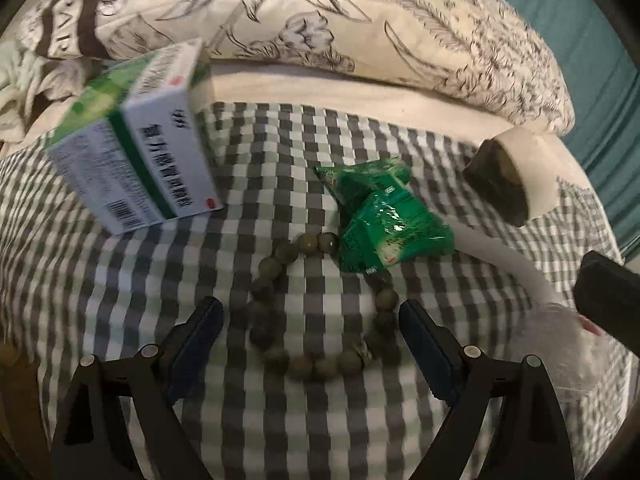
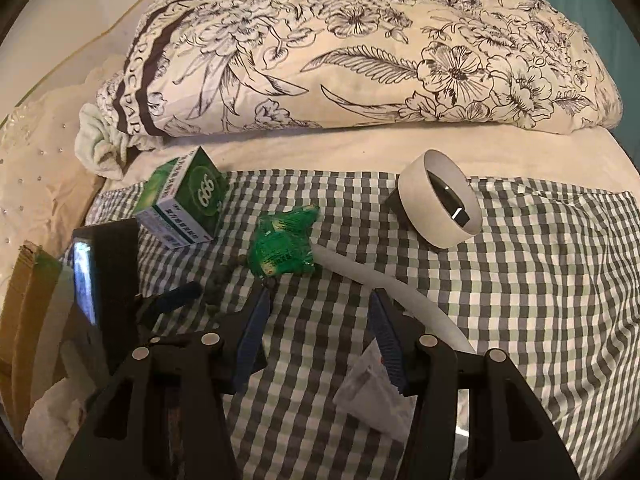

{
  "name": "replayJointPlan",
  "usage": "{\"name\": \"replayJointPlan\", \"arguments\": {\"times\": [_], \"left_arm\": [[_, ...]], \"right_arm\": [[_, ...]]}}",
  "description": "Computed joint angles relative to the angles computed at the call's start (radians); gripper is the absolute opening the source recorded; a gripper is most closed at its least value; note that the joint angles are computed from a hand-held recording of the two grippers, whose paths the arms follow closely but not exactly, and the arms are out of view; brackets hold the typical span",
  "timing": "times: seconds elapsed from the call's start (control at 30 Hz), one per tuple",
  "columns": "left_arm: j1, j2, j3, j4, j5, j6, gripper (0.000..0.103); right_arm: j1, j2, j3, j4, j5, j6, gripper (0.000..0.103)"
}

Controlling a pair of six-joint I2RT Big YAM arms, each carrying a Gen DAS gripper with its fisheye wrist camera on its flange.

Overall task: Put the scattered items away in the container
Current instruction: 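Grasp the bead bracelet with left tool while right tool grasps the green packet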

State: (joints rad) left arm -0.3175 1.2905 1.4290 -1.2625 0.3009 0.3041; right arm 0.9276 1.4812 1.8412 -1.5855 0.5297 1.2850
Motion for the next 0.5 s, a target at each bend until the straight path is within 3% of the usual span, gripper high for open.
{"name": "replayJointPlan", "arguments": {"times": [0.13, 0.17, 0.2, 0.27, 0.3, 0.5], "left_arm": [[-0.009, -0.005, -0.022, 0.038, -0.005, 0.031, 0.09], [-0.006, -0.01, -0.027, 0.048, -0.006, 0.035, 0.072], [0.004, -0.016, -0.031, 0.055, 0.002, 0.04, 0.044], [0.039, -0.013, -0.021, 0.029, 0.036, 0.052, 0.017], [0.061, -0.009, -0.013, 0.01, 0.055, 0.057, 0.011], [0.162, -0.011, 0.008, 0.003, 0.033, 0.078, 0.011]], "right_arm": [[-0.023, 0.015, 0.009, 0.003, -0.007, -0.028, 0.051], [-0.029, 0.022, 0.018, 0.001, -0.005, -0.036, 0.051], [-0.034, 0.026, 0.023, 0.003, -0.003, -0.043, 0.051], [-0.042, 0.039, 0.04, 0.009, 0.002, -0.062, 0.051], [-0.046, 0.046, 0.048, 0.013, 0.002, -0.073, 0.051], [-0.079, 0.128, 0.108, 0.059, -0.031, -0.181, 0.051]]}}
